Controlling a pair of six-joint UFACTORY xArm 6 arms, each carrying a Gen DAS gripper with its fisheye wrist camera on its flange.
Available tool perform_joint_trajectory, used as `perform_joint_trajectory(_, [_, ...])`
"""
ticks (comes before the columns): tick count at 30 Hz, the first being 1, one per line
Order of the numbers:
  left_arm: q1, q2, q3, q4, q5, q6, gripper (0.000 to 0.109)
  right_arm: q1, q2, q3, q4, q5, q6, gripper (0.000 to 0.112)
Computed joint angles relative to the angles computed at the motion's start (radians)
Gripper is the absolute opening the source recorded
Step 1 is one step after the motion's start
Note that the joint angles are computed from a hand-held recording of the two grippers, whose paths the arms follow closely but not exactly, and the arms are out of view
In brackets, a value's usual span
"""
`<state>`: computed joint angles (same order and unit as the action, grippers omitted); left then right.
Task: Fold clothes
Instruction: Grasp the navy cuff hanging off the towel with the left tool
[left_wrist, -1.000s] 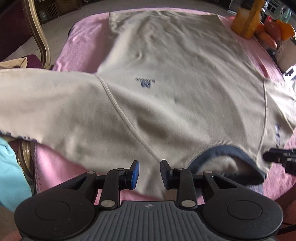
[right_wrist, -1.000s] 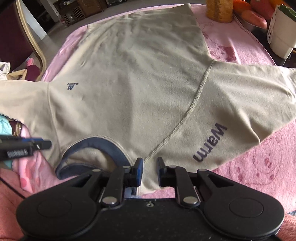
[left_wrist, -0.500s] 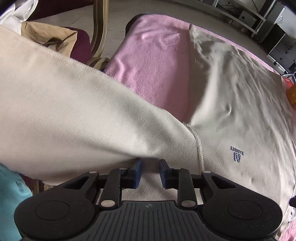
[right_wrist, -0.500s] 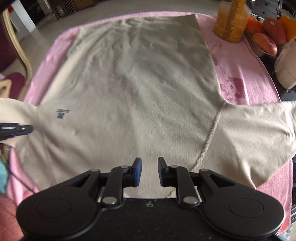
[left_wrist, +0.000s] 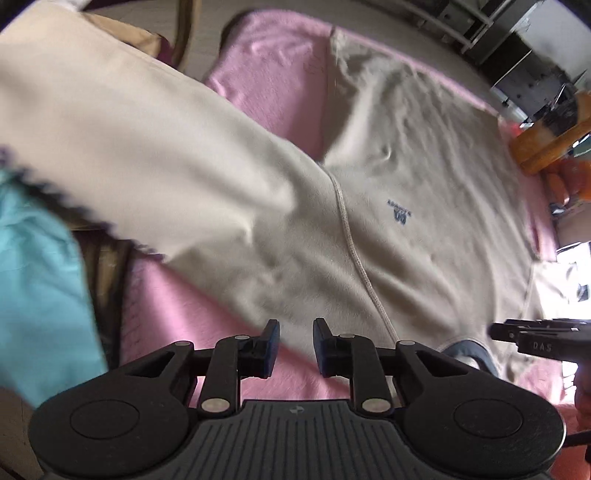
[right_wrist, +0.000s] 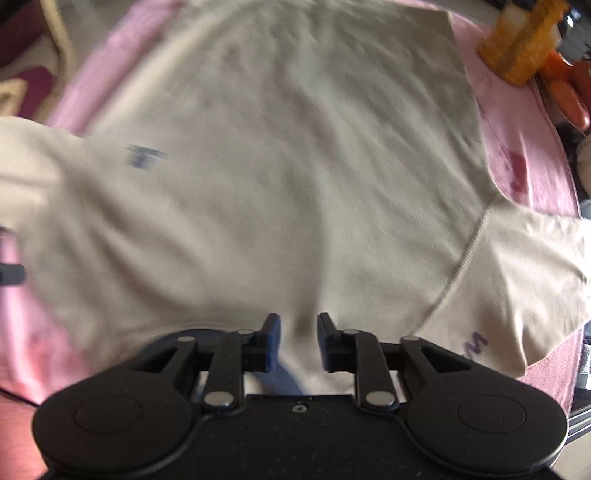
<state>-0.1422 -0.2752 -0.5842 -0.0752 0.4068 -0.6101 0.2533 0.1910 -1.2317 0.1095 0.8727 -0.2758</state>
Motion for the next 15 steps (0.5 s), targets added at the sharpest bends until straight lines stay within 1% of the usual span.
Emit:
perform_joint_trajectory(1, [0.017,-0.07,0.046,-0.019,-0.011,0.0,0.02,0.003,-0.021,-0.011,0.056,0.036,-0.029,0.043])
perform_joint_trajectory(2, [0.038,-0.144,0.088,-0.027,-0.011,-0.015,0.02,0.009,-0.046,-0.017,0.106,0.063,-0.059,0.048])
perform_joint_trajectory(3, [0.062,-0.221,0.128,-0.029,-0.002,-0.036,0.02,0.015,-0.07,-0.024,0.155,0.091,-0.085,0.048])
perform_joint_trajectory(4, [0.092,-0.284,0.149,0.003,0.023,-0.065,0.02,0.033,-0.094,-0.025,0.178,0.104,-0.104,0.048])
perform_joint_trajectory(6, [0.161,-0.39,0.167,0.082,0.088,-0.113,0.02,0.07,-0.137,-0.028,0.215,0.125,-0.131,0.048])
perform_joint_trajectory(8, [0.23,-0.482,0.166,0.137,0.157,-0.128,0.02,0.126,-0.15,-0.054,0.235,0.124,-0.119,0.048])
perform_joint_trajectory(9, [0.266,-0.512,0.153,0.151,0.185,-0.113,0.02,0.153,-0.154,-0.066,0.243,0.12,-0.114,0.048])
perform_joint_trajectory(11, [0.33,-0.525,0.115,0.162,0.21,-0.078,0.021,0.2,-0.147,-0.102,0.254,0.116,-0.1,0.048])
perform_joint_trajectory(12, [0.361,-0.526,0.095,0.166,0.219,-0.061,0.023,0.219,-0.138,-0.125,0.258,0.117,-0.091,0.048])
perform_joint_trajectory(14, [0.415,-0.509,0.059,0.145,0.216,-0.013,0.036,0.248,-0.11,-0.169,0.263,0.128,-0.07,0.048])
perform_joint_trajectory(15, [0.442,-0.496,0.044,0.114,0.208,0.02,0.036,0.258,-0.098,-0.184,0.266,0.132,-0.064,0.048])
